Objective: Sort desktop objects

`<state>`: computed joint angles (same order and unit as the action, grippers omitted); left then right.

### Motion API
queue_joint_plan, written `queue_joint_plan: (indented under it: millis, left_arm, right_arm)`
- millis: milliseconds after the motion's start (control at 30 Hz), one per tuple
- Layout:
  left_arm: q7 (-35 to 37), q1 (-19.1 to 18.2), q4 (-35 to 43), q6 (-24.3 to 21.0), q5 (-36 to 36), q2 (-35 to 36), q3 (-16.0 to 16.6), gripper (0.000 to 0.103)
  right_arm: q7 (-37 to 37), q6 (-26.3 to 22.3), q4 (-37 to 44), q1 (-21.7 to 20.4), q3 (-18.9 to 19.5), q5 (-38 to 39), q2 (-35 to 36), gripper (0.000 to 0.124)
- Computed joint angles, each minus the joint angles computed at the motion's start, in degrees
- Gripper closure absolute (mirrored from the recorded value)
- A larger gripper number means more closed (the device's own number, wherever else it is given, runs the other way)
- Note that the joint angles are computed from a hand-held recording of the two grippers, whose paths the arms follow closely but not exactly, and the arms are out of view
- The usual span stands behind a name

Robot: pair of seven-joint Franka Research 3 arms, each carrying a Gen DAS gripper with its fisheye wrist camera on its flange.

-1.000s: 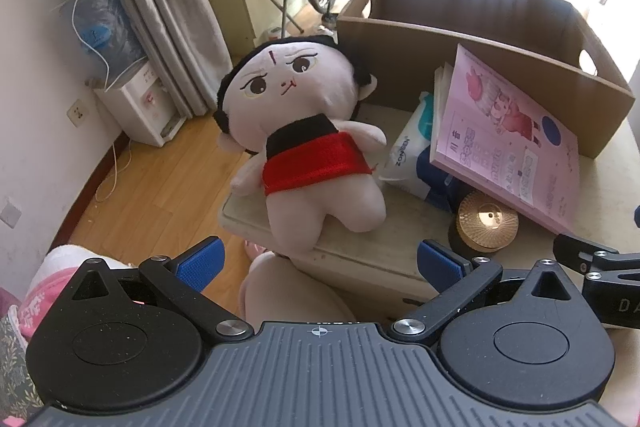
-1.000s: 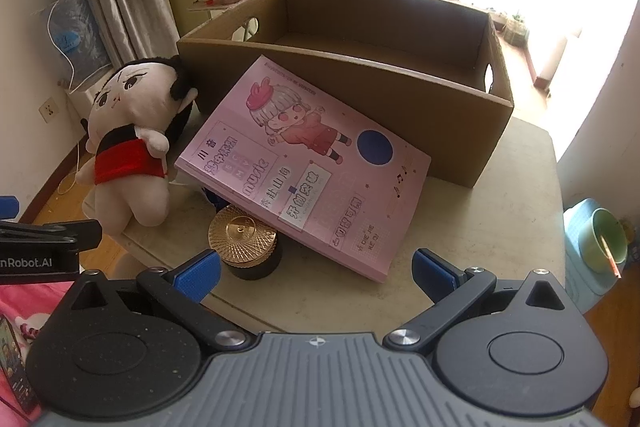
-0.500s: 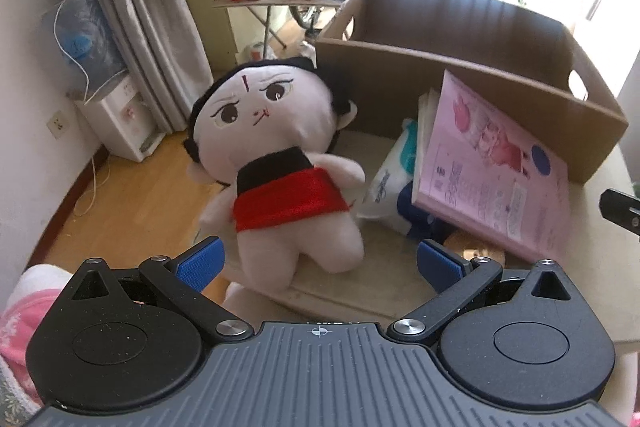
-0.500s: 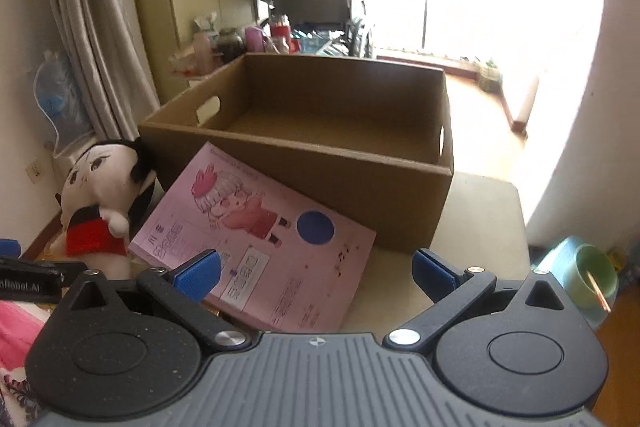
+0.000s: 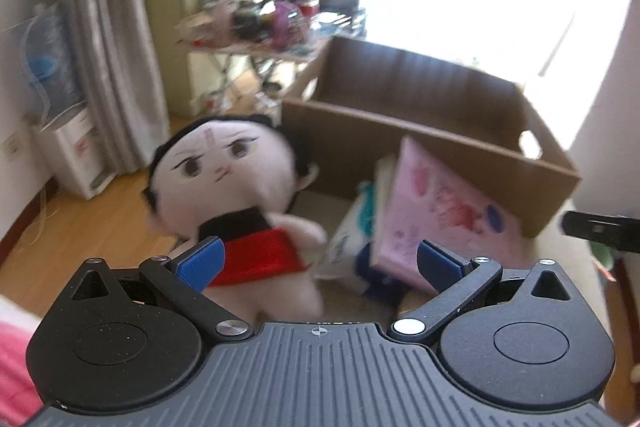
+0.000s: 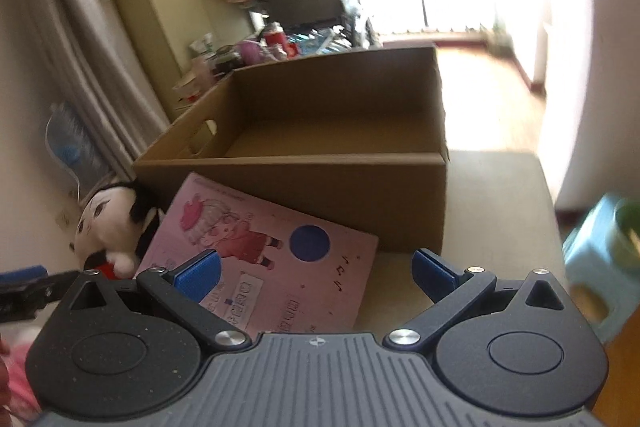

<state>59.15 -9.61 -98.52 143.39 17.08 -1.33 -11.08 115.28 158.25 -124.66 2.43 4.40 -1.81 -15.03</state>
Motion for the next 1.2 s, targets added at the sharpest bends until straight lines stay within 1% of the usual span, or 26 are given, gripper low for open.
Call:
queue_joint_plan:
  millis: [100, 167, 233, 300, 367, 467, 633, 700, 733, 767, 800, 833, 900, 1067, 1133, 1200]
  left_arm:
    - [3.02, -0.27, 0.89, 1.75, -1.82, 1.08, -0.12, 0.0]
    - [5.76, -0.4, 1.59, 2.98, -3.76, 2.0, -0.17, 0.0]
    - [8.06, -0.61, 3.13, 3.05, -4.9, 3.39, -0.36, 0.0]
    - [9.27, -1.03, 5.27, 1.47, -4.32, 5.09, -0.6, 0.0]
    - [10.39, -1.56, 7.71, -0.42, -3.6, 6.99, -0.81, 0.001]
    - [12.96, -2.07, 10.74, -2.32, -4.45, 9.55, -1.18, 0.002]
    - [15.87, -3.28, 16.95, -8.48, -4.93, 14.16, -1.38, 0.011]
    - [16.64, -3.83, 18.9, -10.32, -4.29, 15.67, -1.24, 0.019]
    - [16.97, -4.11, 20.07, -11.53, -3.98, 16.48, -1.15, 0.019]
    - [17.3, -4.32, 20.9, -12.48, -3.77, 17.1, -1.08, 0.019]
    - [17.6, -4.54, 21.63, -13.14, -3.46, 17.75, -0.99, 0.02]
    - [17.97, -4.68, 22.35, -13.82, -3.4, 18.31, -0.95, 0.02]
    - [18.39, -4.94, 23.63, -15.12, -3.5, 19.27, -0.9, 0.02]
    - [19.28, -5.13, 26.91, -18.19, -4.81, 21.52, -0.91, 0.02]
    - [19.38, -5.02, 27.88, -19.21, -5.84, 22.22, -0.99, 0.02]
    - [19.53, -4.83, 27.87, -19.31, -6.74, 22.3, -1.09, 0.02]
  right_arm:
    - [-0.06, -0.35, -0.59, 0.92, -1.55, 4.21, 0.63, 0.021]
    - [-1.99, -0.05, -1.05, 2.23, -3.09, 8.61, 1.19, 0.021]
    - [-3.71, -0.18, -1.15, 3.05, -4.21, 12.54, 1.95, 0.022]
    - [-6.3, -0.21, -1.06, 3.8, -5.29, 16.43, 2.86, 0.025]
    - [-8.47, -1.14, -0.47, 4.07, -5.93, 19.3, 3.88, 0.026]
    - [-12.21, -2.89, 0.48, 4.4, -6.9, 24.17, 5.34, 0.031]
    - [-18.6, -5.81, 2.06, 4.41, -7.91, 32.8, 7.59, 0.045]
    - [-20.87, -6.5, 2.44, 4.27, -8.06, 36.32, 8.37, 0.049]
    - [-21.82, -6.62, 2.58, 4.13, -8.11, 37.95, 8.78, 0.051]
    - [-23.32, -5.94, 2.44, 3.73, -7.68, 39.9, 8.93, 0.051]
    - [-28.84, -7.78, 3.21, 4.9, -9.26, 44.49, 9.23, 0.05]
    - [-30.34, -8.39, 3.73, 4.23, -8.83, 45.88, 9.66, 0.051]
    - [-31.64, -9.27, 4.73, 3.7, -8.47, 47.09, 10.46, 0.051]
    - [-35.87, -13.23, 7.11, 2.68, -8.06, 52.26, 12.16, 0.05]
    - [-35.49, -13.16, 7.48, 2.44, -7.57, 51.37, 12.4, 0.05]
    - [-35.24, -13.67, 7.86, 2.22, -7.39, 51.51, 12.66, 0.05]
